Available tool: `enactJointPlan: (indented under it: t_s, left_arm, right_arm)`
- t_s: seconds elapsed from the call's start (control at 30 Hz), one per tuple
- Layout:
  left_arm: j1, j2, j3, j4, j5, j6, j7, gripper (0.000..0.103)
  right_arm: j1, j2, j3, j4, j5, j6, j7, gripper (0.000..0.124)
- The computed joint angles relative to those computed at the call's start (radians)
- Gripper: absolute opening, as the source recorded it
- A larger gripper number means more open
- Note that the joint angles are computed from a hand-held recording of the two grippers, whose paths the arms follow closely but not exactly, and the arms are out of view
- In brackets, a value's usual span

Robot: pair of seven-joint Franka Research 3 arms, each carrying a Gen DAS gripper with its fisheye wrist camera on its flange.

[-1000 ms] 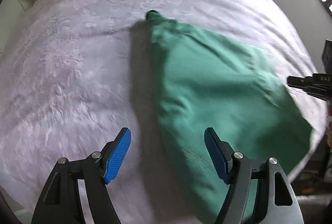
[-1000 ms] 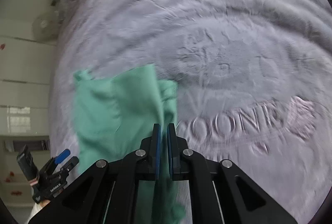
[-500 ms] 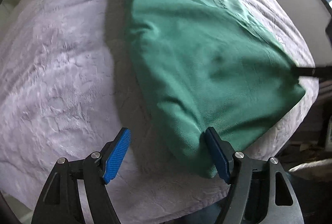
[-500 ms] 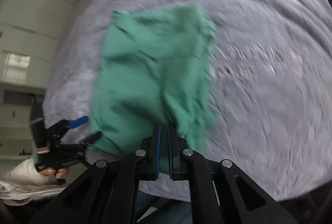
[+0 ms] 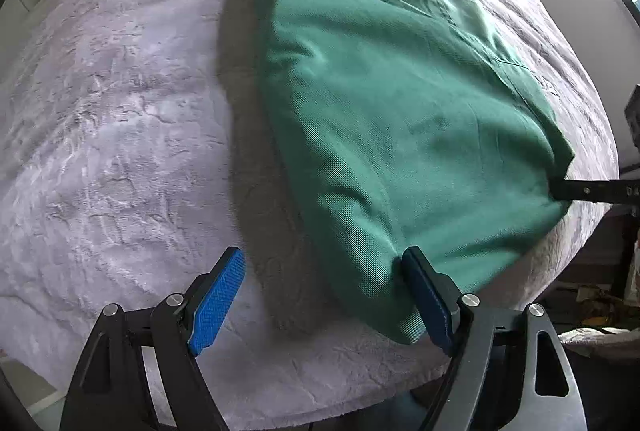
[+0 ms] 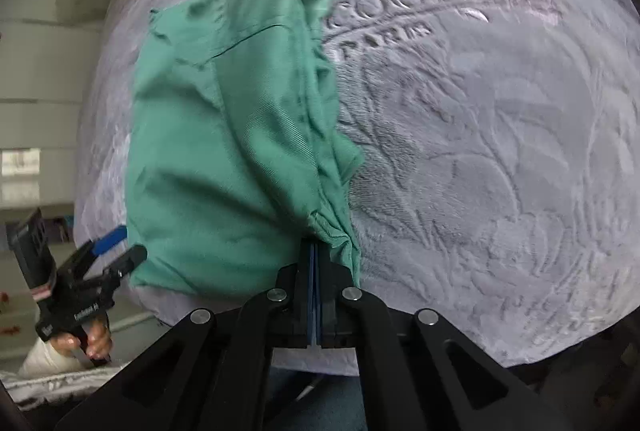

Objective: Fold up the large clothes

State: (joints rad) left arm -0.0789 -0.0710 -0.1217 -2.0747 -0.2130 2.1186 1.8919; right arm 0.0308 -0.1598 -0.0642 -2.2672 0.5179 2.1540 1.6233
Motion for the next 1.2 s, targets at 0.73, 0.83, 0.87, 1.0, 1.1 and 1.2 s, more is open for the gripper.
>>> enactJointPlan:
  t_s: [0.73, 0.83, 0.87, 1.0, 1.1, 1.2]
  left_arm:
    - [0.014, 0.052, -0.007, 0.158, 0.147, -0.1, -0.205, 0.082]
    - [0.016, 0.055, -0.011, 0.173, 0.145, -0.103, -0.229, 0.092]
    - [0.014, 0.056, -0.013, 0.179, 0.153, -0.105, -0.238, 0.103]
    - [0.007, 0.06, -0.02, 0.199, 0.173, -0.104, -0.254, 0.103]
    - [0.002, 0.057, -0.024, 0.197, 0.193, -0.096, -0.271, 0.103]
    - [-0.002, 0.054, -0.026, 0.193, 0.206, -0.083, -0.285, 0.103]
  right_arm:
    - [0.036, 0.016, 0.028, 0.153, -0.046, -0.011, 0.11, 0.003]
    - [0.04, 0.044, 0.04, 0.205, -0.117, -0.014, 0.159, 0.003]
    - [0.042, 0.053, 0.042, 0.219, -0.136, -0.018, 0.17, 0.003]
    - [0.048, 0.072, 0.045, 0.261, -0.213, -0.043, 0.21, 0.014]
    - [0.054, 0.083, 0.053, 0.281, -0.266, -0.045, 0.244, 0.081]
    - [0.062, 0.093, 0.06, 0.307, -0.347, -0.064, 0.272, 0.084]
